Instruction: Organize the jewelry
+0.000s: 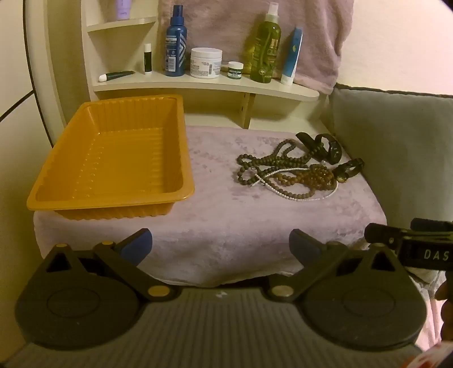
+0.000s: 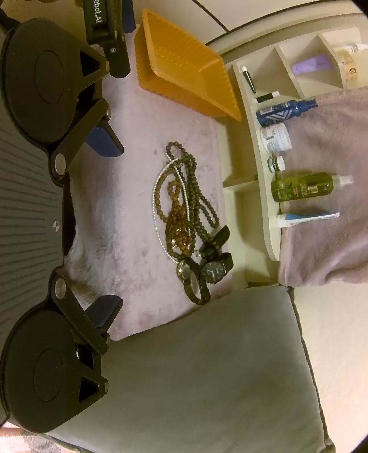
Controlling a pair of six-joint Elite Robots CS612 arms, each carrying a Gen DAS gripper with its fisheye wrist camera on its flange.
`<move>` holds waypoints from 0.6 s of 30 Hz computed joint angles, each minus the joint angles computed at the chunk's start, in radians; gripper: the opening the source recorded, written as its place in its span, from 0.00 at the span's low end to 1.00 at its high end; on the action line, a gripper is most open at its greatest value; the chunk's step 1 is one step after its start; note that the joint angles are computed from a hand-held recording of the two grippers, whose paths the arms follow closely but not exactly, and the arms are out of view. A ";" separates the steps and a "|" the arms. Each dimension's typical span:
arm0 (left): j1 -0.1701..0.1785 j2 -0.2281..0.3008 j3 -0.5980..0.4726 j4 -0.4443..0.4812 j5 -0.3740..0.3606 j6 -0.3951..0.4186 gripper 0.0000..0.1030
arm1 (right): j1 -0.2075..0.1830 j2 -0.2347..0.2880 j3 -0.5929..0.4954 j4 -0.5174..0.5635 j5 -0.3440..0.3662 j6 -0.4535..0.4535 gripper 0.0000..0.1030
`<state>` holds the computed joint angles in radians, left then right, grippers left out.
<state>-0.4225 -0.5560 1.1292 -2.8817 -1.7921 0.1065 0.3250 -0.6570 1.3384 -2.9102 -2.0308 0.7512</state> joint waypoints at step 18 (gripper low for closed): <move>0.005 0.001 -0.005 -0.001 -0.021 -0.007 0.97 | 0.000 0.001 0.004 -0.017 -0.006 0.000 1.00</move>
